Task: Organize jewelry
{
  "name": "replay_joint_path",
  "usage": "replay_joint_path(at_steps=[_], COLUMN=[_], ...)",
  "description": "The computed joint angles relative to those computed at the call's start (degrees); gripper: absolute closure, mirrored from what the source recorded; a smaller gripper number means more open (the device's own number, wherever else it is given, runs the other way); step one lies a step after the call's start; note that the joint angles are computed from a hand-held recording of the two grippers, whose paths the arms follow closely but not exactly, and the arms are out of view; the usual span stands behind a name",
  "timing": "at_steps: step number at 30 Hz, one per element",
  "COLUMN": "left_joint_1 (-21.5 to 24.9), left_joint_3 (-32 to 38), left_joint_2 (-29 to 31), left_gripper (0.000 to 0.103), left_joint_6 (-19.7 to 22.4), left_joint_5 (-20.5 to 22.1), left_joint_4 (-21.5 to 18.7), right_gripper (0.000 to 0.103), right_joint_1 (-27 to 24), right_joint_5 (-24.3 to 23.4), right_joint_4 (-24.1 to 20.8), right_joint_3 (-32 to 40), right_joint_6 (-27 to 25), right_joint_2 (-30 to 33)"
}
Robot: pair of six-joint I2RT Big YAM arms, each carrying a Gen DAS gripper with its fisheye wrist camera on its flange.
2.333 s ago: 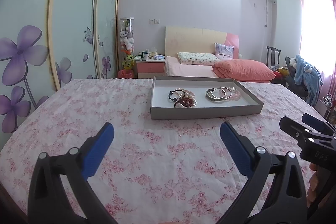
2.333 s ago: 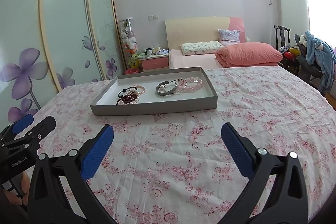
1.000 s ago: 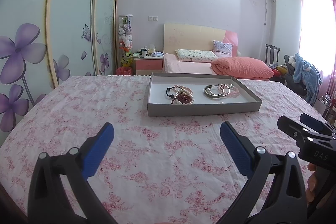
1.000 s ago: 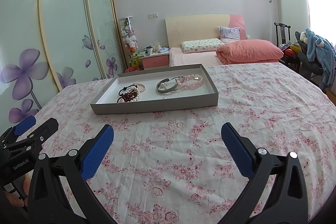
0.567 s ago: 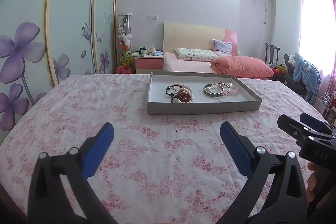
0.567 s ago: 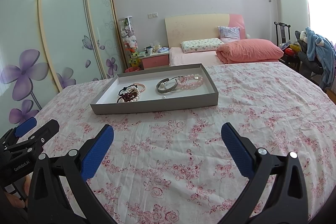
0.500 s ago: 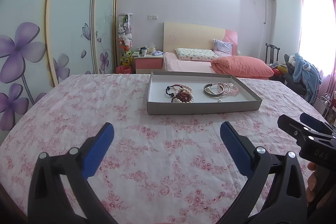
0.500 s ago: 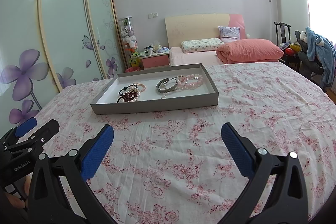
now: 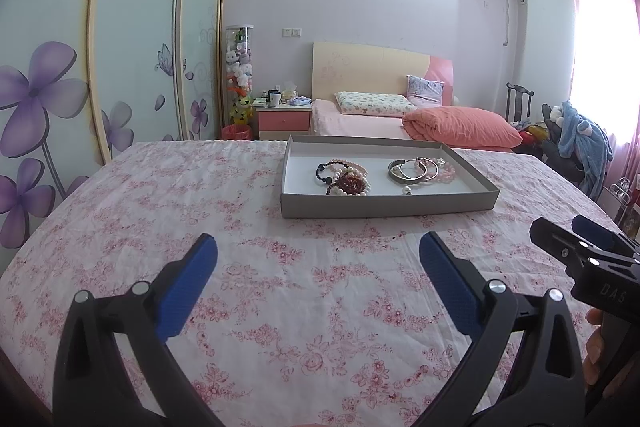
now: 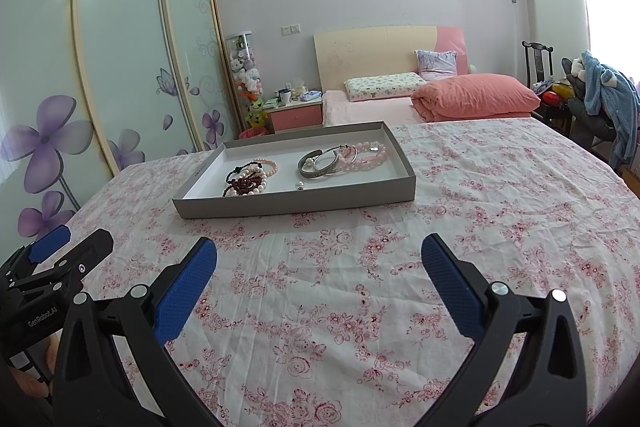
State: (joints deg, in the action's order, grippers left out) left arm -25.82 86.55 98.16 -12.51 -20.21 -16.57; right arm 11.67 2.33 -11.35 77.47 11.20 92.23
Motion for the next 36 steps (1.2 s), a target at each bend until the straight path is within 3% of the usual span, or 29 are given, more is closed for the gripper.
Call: replay_joint_path(at_steps=[36], left_joint_1=[-0.1], left_joint_3=[-0.49], left_joint_2=[-0.72], left_gripper=[0.004], left_joint_6=[-0.78], left_joint_5=[0.07], left_joint_4=[-0.37], right_gripper=[0.002], right_joint_1=[0.24], right_joint_5=[0.08], right_joint_4=[-0.01], right_joint_3=[-0.21], right_joint_6=[0.24], right_joint_2=[-0.12])
